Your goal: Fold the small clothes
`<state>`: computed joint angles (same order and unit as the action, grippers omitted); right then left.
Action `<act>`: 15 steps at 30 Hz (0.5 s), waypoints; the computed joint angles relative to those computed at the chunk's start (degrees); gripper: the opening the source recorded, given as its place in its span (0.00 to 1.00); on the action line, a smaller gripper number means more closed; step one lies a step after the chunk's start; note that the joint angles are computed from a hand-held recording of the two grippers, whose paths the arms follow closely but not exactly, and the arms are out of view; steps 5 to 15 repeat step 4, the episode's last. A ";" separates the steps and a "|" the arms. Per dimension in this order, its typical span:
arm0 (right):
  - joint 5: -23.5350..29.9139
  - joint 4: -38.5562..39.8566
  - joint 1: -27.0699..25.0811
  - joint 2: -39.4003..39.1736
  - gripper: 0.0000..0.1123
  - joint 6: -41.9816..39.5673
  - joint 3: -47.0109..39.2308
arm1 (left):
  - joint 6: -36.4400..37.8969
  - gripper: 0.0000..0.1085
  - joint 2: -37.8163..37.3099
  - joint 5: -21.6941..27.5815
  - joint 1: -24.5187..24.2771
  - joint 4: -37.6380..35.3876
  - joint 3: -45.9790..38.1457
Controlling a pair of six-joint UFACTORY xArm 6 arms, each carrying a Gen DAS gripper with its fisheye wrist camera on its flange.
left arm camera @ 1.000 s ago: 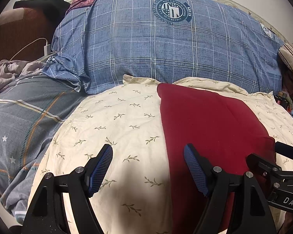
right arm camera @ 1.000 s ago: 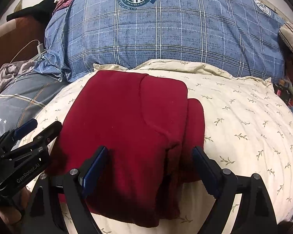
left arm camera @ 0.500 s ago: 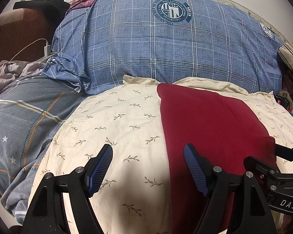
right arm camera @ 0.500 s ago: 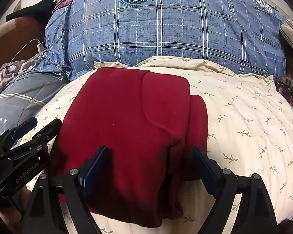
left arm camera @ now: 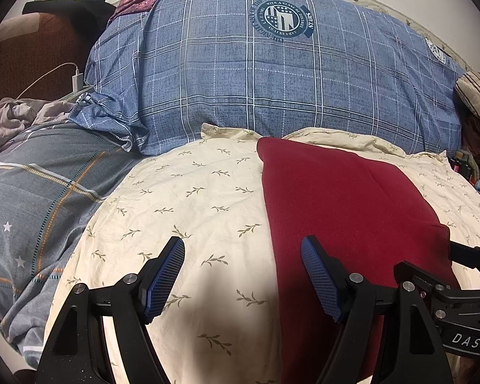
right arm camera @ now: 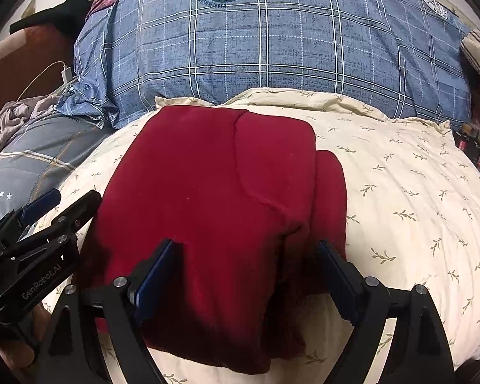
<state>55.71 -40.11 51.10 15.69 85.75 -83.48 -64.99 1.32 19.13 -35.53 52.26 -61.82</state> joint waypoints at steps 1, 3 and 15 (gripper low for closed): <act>-0.28 0.02 -0.07 -0.13 0.79 0.07 0.21 | -0.24 0.68 -0.04 -0.07 -0.01 0.35 0.05; -0.99 0.08 -0.27 -0.60 0.79 0.27 0.86 | -0.82 0.68 -0.21 0.36 -0.18 1.37 0.08; -1.52 0.22 -0.44 -0.97 0.79 0.32 1.32 | -0.20 0.69 -0.32 0.49 -0.24 0.71 0.18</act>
